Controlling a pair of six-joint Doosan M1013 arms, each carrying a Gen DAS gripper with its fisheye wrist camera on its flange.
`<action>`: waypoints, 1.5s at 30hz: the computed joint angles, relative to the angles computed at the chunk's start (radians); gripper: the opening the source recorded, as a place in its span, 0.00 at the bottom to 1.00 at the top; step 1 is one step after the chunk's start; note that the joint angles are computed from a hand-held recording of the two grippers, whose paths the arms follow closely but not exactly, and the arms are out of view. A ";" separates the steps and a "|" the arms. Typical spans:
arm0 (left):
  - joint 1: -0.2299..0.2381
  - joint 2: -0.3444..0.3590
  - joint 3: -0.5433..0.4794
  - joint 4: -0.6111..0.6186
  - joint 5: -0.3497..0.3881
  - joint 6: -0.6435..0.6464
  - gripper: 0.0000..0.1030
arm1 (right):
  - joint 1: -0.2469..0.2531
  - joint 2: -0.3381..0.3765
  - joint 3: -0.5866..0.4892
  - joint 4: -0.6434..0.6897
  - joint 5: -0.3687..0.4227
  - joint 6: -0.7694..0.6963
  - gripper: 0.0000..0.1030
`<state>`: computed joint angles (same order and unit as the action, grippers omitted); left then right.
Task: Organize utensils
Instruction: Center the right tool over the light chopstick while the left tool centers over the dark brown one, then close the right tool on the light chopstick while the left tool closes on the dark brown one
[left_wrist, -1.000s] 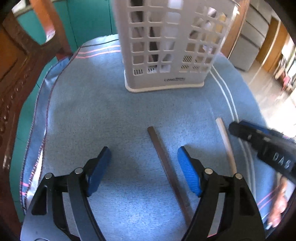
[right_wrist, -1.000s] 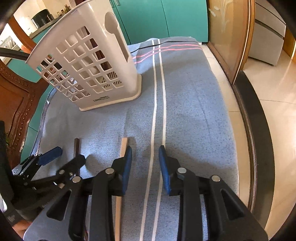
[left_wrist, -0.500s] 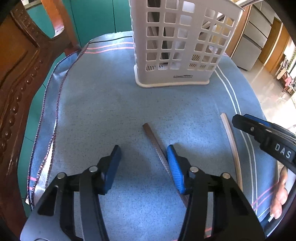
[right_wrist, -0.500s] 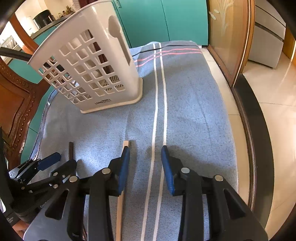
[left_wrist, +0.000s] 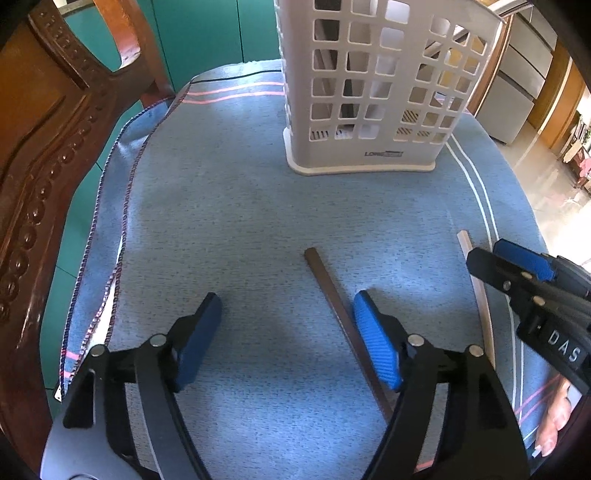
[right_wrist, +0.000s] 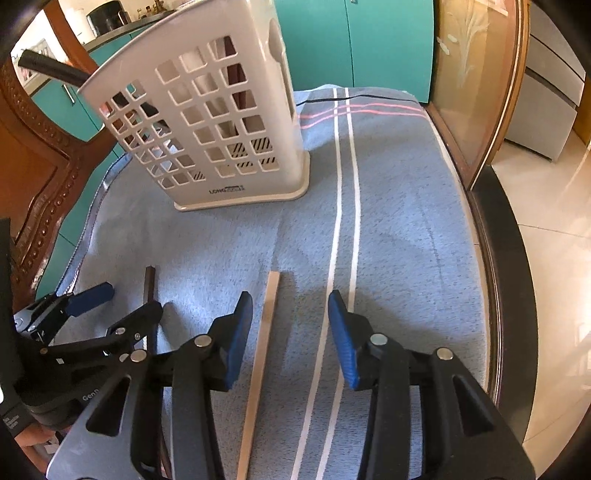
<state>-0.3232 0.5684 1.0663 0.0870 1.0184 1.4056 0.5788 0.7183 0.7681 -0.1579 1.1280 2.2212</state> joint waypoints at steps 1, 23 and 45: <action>0.001 -0.001 0.002 -0.001 -0.002 0.001 0.74 | 0.001 0.002 -0.002 -0.002 0.003 -0.005 0.42; 0.005 0.014 -0.015 -0.011 -0.004 0.001 0.78 | 0.039 0.041 -0.054 -0.142 0.074 -0.052 0.49; 0.004 0.006 -0.005 -0.024 -0.016 0.011 0.71 | 0.039 0.042 -0.058 -0.144 0.078 -0.056 0.48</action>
